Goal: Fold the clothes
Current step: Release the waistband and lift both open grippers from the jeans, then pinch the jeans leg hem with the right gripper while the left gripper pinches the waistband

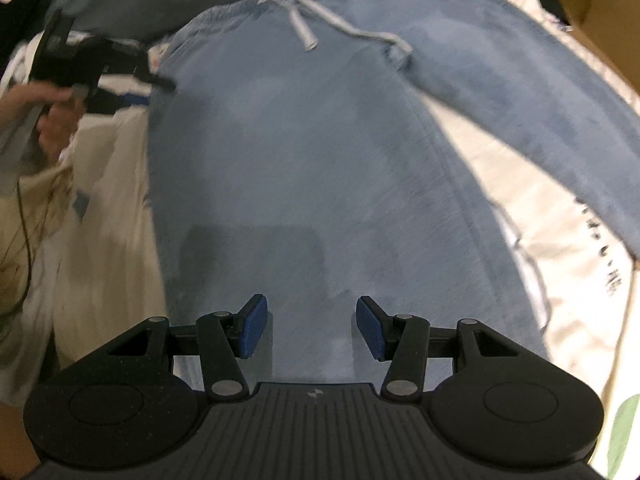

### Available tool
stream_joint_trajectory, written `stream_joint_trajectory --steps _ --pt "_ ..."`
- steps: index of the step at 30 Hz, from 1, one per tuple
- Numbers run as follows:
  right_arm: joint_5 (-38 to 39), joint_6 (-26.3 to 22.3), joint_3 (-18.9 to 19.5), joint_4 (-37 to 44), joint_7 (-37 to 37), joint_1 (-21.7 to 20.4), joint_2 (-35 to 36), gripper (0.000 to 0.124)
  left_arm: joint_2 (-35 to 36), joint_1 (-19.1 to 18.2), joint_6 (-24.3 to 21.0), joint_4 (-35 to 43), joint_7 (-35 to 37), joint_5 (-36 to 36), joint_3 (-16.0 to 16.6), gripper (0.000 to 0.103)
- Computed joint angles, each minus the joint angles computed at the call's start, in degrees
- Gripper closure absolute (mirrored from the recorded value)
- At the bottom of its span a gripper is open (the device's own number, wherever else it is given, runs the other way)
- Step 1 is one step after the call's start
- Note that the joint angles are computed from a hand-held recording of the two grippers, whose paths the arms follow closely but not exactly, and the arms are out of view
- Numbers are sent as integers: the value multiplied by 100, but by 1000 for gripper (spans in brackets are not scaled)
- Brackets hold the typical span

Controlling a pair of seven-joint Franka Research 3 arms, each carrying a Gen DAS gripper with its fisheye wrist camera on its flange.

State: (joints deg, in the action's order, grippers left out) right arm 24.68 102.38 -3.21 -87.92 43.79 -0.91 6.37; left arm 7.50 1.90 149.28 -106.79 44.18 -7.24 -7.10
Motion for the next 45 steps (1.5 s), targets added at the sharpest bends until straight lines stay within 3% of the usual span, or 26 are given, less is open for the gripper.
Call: stream_joint_trajectory --steps 5,8,12,18,31,35,38,41,43,45 --pt "24 -158 30 -295 -211 47 -197 67 -95 81 545 -319 48 -567 -39 71" --pt "22 -216 42 -417 -264 100 -274 67 -154 75 492 -305 -11 -521 -10 88" --pt "39 -268 49 -571 -385 159 -389 67 -143 64 371 -121 20 -467 5 92" --pt "97 -244 61 -868 -606 251 -607 67 -29 104 369 98 140 -700 -26 92" --pt "-222 437 157 -1572 -871 555 -970 68 243 108 313 535 296 -768 -90 90" --pt "-224 337 118 -1367 -814 548 -839 71 357 95 487 651 198 -609 -95 90" --pt "-190 259 96 -1205 -763 510 -747 85 440 78 258 826 69 -338 -58 90" --pt "-176 318 89 -1186 -770 484 -754 90 397 44 72 844 -123 10 5 81" --pt "-141 326 89 -1206 -793 476 -778 91 311 25 -83 791 -242 268 54 67" --pt "-135 334 97 -1254 -832 481 -799 91 243 35 -196 724 -289 385 69 67"
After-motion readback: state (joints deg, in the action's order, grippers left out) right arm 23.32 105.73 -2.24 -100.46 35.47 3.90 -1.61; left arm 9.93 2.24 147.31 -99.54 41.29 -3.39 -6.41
